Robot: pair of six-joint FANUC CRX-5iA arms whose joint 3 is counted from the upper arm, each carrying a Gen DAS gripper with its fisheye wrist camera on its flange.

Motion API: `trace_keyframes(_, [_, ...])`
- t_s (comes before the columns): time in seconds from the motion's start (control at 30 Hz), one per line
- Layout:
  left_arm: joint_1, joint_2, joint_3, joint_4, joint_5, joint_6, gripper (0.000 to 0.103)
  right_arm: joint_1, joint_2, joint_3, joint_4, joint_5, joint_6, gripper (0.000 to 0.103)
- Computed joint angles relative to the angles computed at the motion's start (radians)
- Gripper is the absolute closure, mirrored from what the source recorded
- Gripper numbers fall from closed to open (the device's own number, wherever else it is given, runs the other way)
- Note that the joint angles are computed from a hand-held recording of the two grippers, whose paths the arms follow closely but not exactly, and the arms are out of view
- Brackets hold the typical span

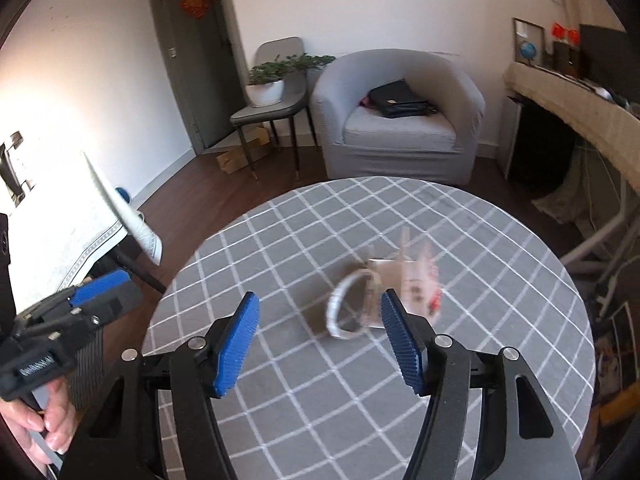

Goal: Collect trash
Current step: 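Move both open grippers back toward the tape roll and SanDisk box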

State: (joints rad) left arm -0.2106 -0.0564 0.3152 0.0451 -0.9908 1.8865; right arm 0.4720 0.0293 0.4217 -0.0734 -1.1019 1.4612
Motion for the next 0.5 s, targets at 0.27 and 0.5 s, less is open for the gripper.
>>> trace_keyframes(0.27, [-0.06,0.118,0.081,-0.005,-0.043,-0.023,0.049,-0.094,0.004,0.007,-0.058,-0.019,0.018,0.049])
trace_keyframes(0.5, [-0.1,0.21,0.144,-0.004,-0.03,-0.02,0.05,-0.14,0.012,0.011,-0.073,-0.044,0.023,0.051])
